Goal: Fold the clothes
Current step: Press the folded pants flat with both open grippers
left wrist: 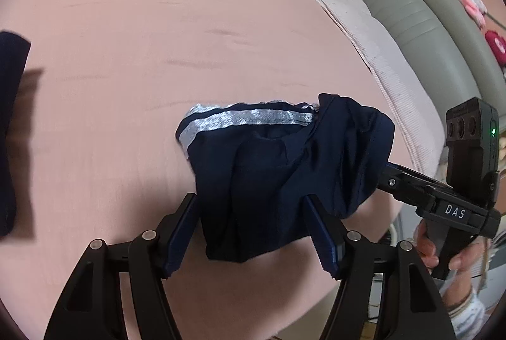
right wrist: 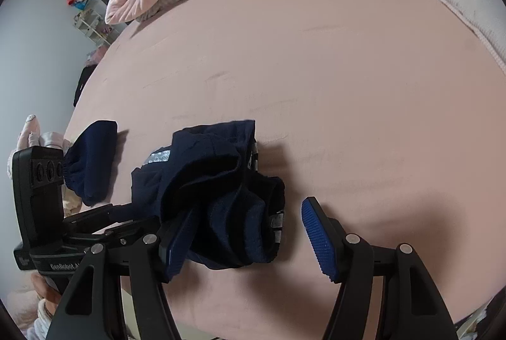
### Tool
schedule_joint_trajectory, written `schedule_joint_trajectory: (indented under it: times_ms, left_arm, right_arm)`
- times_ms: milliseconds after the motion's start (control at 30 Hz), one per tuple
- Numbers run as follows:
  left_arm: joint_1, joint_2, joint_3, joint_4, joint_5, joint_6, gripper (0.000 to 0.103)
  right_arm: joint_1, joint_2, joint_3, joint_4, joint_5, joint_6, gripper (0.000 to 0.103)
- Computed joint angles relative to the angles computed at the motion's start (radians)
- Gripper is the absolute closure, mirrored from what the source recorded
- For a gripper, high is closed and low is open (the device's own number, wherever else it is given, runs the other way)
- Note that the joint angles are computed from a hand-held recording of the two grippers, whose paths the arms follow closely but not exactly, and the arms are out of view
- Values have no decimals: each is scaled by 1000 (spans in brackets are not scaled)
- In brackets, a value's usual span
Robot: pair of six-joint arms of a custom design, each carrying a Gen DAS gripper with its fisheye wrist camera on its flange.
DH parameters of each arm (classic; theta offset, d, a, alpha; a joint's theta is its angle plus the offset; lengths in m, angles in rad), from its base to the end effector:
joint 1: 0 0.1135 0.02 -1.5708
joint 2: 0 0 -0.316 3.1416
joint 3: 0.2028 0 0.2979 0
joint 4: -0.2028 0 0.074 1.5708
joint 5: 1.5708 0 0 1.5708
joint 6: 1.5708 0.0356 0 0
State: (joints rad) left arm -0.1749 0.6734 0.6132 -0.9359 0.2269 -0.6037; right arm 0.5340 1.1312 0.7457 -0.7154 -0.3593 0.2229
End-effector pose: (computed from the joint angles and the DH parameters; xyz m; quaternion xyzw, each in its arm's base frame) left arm 0.1236 -0.0300 0.2617 -0.1714 0.9378 -0.2073 0.2193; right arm 0.1891 0.1263 0.2496 -0.1893 0.9389 0.2461 0.1486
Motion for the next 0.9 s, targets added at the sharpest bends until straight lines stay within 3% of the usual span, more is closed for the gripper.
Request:
schedule_joint_trajectory:
  times_ms: [100,333,467,567,767,900]
  left_arm:
    - [-31,-18,-25,39,-38,-40,38]
    - [1,-96,-91,111,-7,-118,39]
    - [-25,-83,-108,159,-31,-169,61]
    - [-9,-77,-122,185,-15,-188,63]
    - [-41,-52,-101,172,-45,-184,64]
    - [-27,-73,-96,139,-33,-165,64]
  right_arm:
    - [-14,3,-23,31,-42,39,37]
    - [-32,-10,-78,98,-122,136,37]
    - [-31,-28,-91,115,-133,160,37]
    - [-31,-52,-95,116,-135,170,37]
    - [79,-135,-55,47,48,127,37]
    - [175,-107,-35,51,147,105,37]
